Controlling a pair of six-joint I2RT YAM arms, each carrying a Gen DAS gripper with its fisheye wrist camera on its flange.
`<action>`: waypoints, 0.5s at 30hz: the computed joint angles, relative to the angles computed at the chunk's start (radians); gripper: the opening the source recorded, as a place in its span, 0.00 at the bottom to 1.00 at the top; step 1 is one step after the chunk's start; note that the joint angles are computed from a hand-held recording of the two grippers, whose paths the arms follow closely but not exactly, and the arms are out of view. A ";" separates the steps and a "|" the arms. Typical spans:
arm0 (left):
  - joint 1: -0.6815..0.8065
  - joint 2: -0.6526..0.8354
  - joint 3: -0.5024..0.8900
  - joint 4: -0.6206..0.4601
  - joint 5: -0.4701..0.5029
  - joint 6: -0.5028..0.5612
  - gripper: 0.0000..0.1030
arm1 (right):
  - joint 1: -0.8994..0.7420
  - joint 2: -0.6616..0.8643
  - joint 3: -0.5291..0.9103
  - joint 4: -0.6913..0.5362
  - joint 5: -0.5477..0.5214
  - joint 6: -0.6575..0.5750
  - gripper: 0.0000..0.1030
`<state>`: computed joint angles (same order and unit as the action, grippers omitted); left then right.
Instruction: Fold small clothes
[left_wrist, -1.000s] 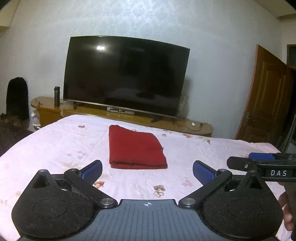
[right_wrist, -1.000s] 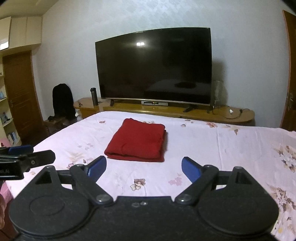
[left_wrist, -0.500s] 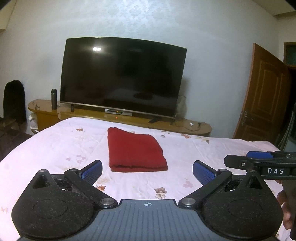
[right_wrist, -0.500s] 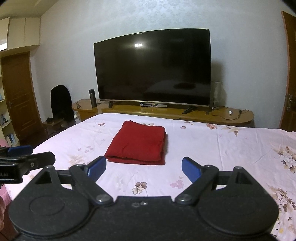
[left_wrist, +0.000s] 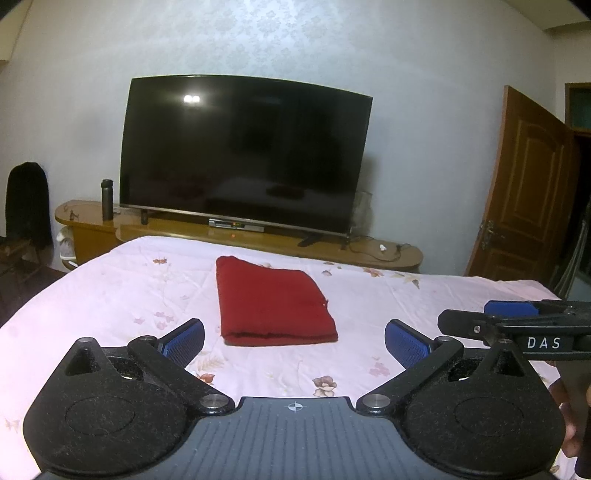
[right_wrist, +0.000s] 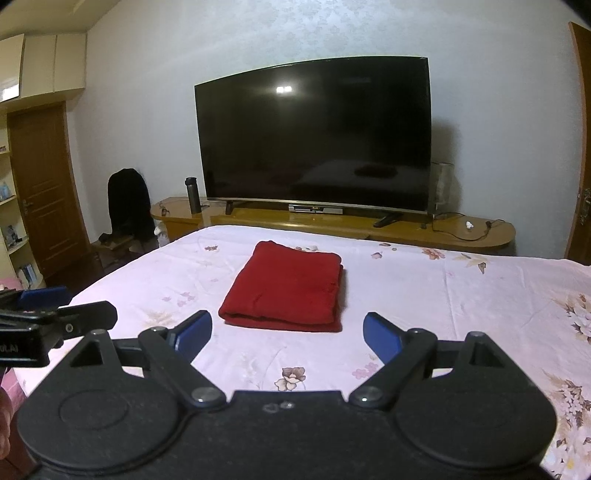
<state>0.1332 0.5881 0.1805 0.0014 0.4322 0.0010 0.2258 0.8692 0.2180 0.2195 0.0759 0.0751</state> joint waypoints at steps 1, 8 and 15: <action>0.000 0.000 0.001 -0.002 0.000 0.000 1.00 | -0.002 -0.003 -0.001 0.000 -0.002 0.001 0.86; 0.001 -0.010 -0.001 -0.009 0.001 0.000 1.00 | -0.010 -0.018 -0.003 -0.016 -0.012 -0.001 0.86; -0.003 -0.006 -0.002 -0.006 0.000 -0.001 1.00 | -0.008 -0.021 -0.002 -0.021 -0.010 -0.001 0.86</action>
<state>0.1306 0.5825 0.1783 -0.0044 0.4319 0.0005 0.2177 0.8486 0.2165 0.1983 0.0662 0.0741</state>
